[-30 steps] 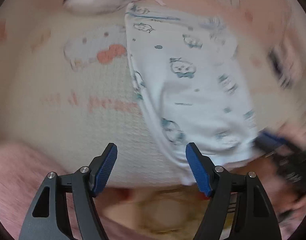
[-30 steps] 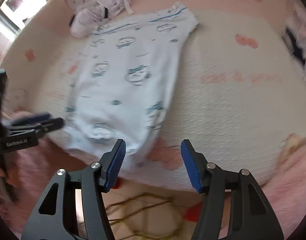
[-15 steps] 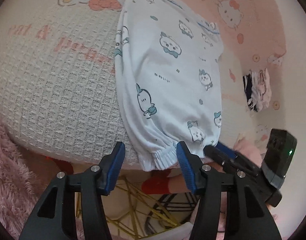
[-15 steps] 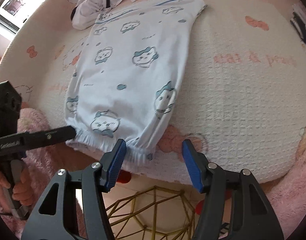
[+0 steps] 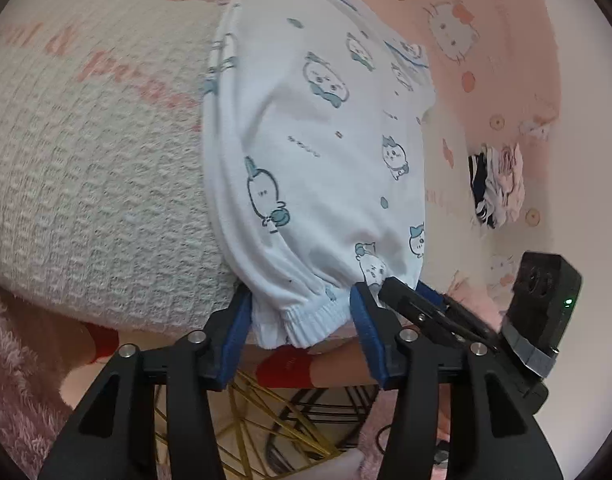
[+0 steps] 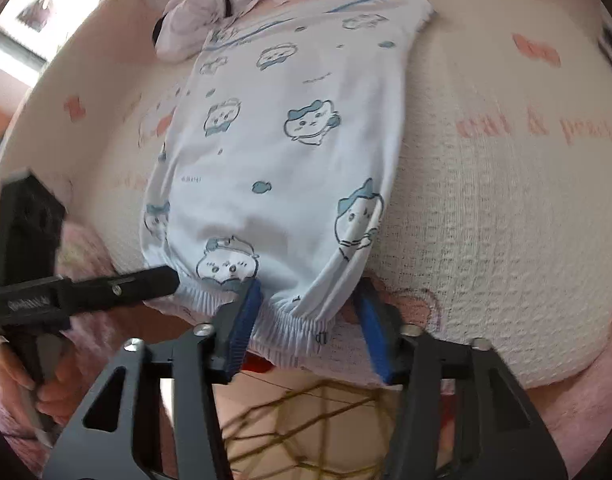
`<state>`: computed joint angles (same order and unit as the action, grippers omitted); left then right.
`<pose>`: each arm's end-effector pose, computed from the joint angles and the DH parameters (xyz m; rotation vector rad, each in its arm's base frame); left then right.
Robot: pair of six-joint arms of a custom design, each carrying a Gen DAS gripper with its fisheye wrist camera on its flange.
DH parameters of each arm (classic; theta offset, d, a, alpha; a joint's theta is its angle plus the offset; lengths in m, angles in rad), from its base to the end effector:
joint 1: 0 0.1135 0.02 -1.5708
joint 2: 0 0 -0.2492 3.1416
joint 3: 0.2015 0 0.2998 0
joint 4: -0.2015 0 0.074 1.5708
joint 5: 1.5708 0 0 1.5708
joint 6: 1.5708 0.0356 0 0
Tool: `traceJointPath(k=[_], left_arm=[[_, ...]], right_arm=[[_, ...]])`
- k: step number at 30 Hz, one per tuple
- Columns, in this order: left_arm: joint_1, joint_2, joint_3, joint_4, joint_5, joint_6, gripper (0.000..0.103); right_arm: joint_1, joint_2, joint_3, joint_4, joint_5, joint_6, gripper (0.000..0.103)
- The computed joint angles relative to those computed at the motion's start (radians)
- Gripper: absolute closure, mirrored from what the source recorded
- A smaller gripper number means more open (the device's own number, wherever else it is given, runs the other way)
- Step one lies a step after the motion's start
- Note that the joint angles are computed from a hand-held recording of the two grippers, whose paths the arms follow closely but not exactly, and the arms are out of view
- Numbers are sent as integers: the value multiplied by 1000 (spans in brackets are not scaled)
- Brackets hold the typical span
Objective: Fold clothes
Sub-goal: 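Grasp the elastic cuffs again with both grippers, then lift the held cuffs and fold them over toward the waistband with both grippers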
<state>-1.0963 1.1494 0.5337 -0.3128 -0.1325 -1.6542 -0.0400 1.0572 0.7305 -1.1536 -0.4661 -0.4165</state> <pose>0.1221 -0.2273 0.1327 -0.8191 2.6386 -0.8658 0.2051 0.0078 0.1877 -0.5696 2.8248 0.6367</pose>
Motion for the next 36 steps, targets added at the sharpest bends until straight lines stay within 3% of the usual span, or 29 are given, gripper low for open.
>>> traceJointPath(k=[1, 2, 4, 9, 11, 15, 25, 32, 36], left_arm=[[-2, 7, 8, 1, -5, 7, 59], [-6, 11, 12, 5, -10, 8, 73], [-6, 18, 18, 13, -11, 9, 73], [48, 25, 9, 29, 46, 37, 68], [61, 31, 23, 19, 40, 79, 71], [36, 68, 108, -94, -8, 117, 79], [-119, -15, 190, -248, -193, 47, 81], [-79, -37, 139, -193, -145, 52, 81], [-34, -136, 63, -121, -111, 67, 81]], right_arm=[[7, -10, -1, -8, 11, -13, 72], [-21, -9, 9, -45, -3, -44, 76], [-78, -2, 29, -118, -28, -109, 76], [-96, 32, 17, -89, -51, -108, 70], [-88, 19, 11, -67, -40, -114, 81], [-69, -45, -9, -60, -23, -99, 84], [-70, -185, 16, -193, -119, -118, 86], [-18, -143, -10, -149, -97, -75, 87], [-27, -75, 10, -136, -152, -27, 87]])
